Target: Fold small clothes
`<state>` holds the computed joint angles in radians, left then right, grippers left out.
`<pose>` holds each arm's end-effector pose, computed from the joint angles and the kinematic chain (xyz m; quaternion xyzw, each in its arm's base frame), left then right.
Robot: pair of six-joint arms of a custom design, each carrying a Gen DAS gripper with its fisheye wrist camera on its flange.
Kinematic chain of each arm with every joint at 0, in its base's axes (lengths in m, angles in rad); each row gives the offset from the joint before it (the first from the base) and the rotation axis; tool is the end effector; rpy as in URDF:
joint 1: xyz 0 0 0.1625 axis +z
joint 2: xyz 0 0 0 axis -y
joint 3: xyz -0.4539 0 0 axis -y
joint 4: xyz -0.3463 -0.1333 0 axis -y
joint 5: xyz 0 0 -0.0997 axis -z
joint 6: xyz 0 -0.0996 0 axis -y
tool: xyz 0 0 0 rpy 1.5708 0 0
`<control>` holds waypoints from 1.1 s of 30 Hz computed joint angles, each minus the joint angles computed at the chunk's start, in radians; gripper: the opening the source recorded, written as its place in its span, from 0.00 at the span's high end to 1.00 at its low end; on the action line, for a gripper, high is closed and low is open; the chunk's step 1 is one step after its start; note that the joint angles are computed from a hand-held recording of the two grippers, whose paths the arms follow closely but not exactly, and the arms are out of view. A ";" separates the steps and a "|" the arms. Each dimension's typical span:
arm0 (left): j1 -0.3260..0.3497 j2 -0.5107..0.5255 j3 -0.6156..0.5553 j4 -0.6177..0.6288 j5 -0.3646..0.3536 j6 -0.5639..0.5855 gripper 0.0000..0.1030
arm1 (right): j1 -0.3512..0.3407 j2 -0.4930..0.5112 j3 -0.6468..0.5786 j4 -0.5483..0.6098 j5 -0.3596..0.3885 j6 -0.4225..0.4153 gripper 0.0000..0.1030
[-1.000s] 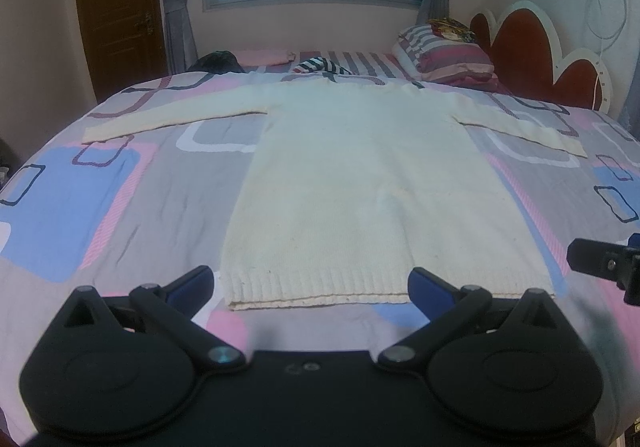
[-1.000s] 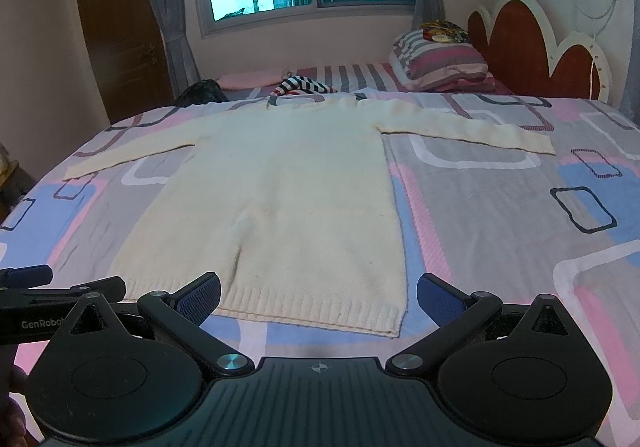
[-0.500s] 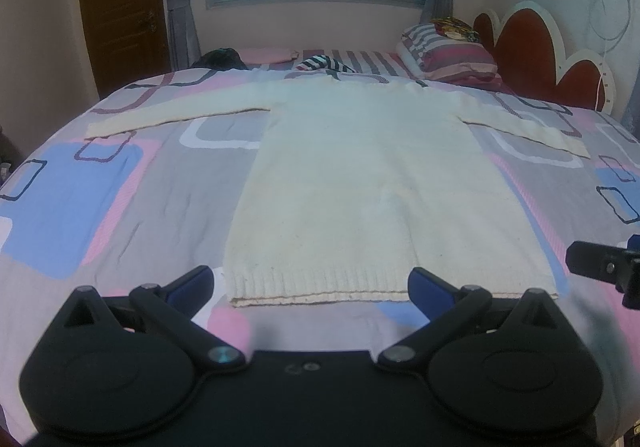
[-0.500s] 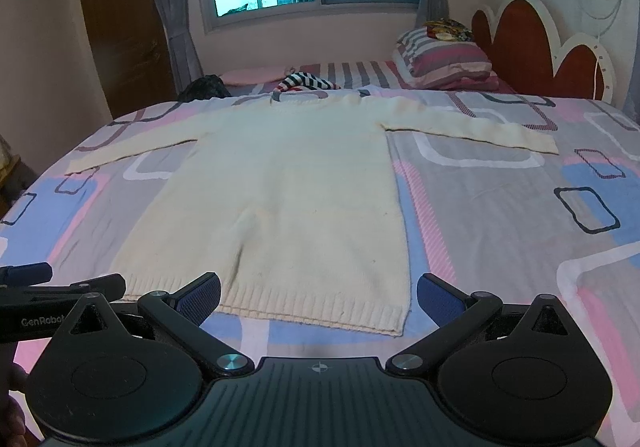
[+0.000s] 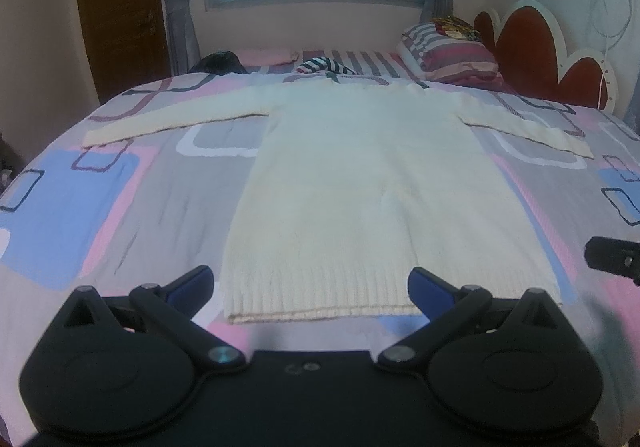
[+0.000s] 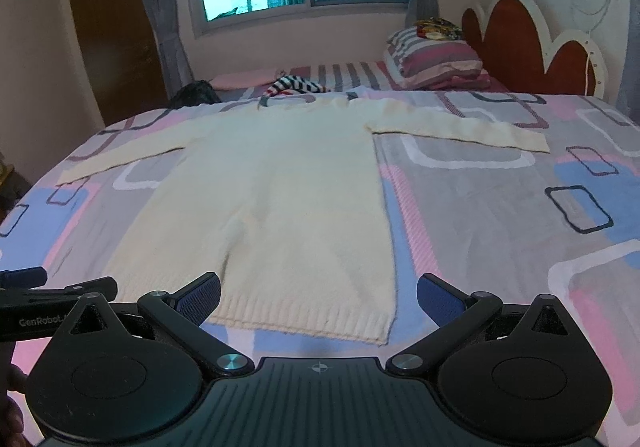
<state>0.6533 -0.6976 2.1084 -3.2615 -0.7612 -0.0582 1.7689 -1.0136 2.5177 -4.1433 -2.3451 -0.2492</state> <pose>-0.2864 -0.4779 0.0737 0.3292 0.8504 -0.2961 0.2844 0.1359 -0.3537 0.2553 -0.0107 -0.8198 0.4630 0.3369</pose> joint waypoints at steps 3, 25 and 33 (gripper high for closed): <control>0.006 0.013 -0.030 0.004 -0.009 0.012 0.00 | -0.015 -0.014 -0.014 0.011 0.003 -0.009 0.00; 0.098 0.178 -0.343 0.000 -0.127 0.196 0.00 | -0.163 -0.081 -0.221 0.050 0.074 -0.142 0.00; 0.132 0.302 -0.553 -0.039 -0.071 0.395 0.00 | -0.305 -0.105 -0.381 0.190 0.116 -0.119 0.00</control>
